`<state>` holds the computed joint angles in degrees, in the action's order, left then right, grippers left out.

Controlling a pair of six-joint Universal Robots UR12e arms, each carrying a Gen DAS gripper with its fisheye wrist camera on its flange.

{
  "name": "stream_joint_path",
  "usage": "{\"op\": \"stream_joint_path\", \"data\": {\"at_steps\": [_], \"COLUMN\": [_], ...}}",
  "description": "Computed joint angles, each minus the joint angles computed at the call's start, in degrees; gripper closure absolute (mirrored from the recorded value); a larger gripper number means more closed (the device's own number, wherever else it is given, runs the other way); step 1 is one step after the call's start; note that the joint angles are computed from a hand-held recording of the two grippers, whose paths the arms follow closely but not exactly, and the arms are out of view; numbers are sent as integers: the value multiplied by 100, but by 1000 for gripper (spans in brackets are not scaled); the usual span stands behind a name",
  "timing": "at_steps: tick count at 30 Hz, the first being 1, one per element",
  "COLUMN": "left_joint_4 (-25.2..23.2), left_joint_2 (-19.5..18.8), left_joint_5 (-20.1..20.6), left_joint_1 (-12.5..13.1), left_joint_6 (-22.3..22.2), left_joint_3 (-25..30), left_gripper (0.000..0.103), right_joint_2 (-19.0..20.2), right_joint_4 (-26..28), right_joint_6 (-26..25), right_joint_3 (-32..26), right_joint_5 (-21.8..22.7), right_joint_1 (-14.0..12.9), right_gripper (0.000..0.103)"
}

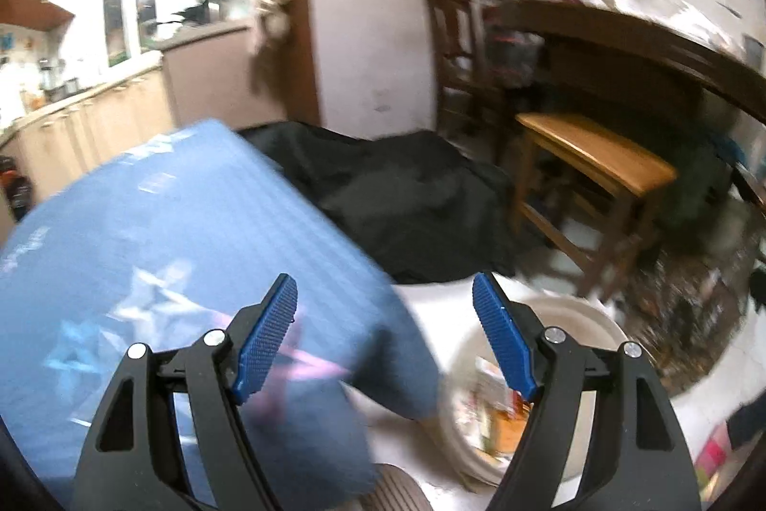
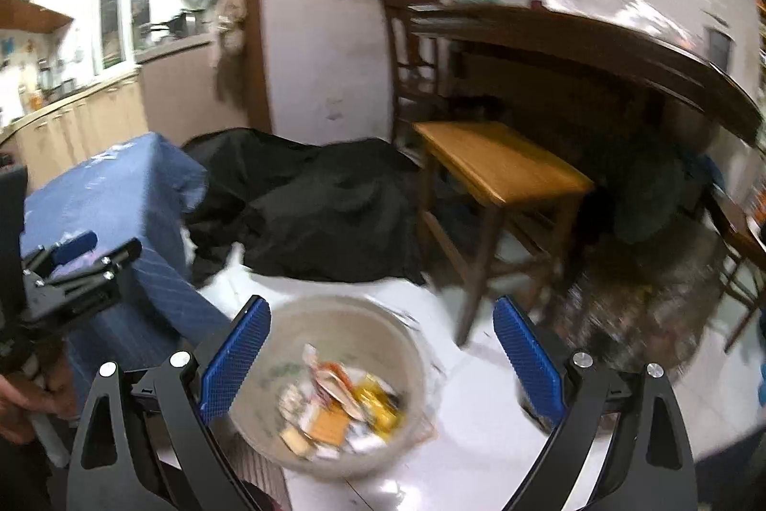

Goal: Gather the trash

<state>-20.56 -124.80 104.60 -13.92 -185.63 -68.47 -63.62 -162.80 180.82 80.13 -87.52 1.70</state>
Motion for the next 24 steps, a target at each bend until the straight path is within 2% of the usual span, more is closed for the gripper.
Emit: {"op": "stream_joint_path", "data": {"at_steps": [7,9,13,15,19,24], "left_joint_4": [-166,-238,-287,-342,-411,-626], "left_joint_2": [427,542,741,875,1025,1187], "left_joint_5": [795,1079,1662,1734,2173,2332], "left_joint_1": [292,395,582,683,820,990], "left_joint_6": [-426,-563,-702,-833,-1017,-1292], "left_joint_3": [-229,-321,-528,-676,-892,-1065], "left_gripper": [30,25,23,23,23,23], "right_joint_2": [582,757,1158,1384,1759,2116], "right_joint_4": [148,241,549,768,1219,1705], "right_joint_6": [-333,-440,-542,-549,-765,-957], "right_joint_3": [-1074,-1392,-2150,-2580,-3300,-4011], "right_joint_5": [959,1190,1624,1869,2049,2173], "right_joint_1": [406,521,790,926,1181,1444], "right_gripper": [5,5,5,5,5,5]}}
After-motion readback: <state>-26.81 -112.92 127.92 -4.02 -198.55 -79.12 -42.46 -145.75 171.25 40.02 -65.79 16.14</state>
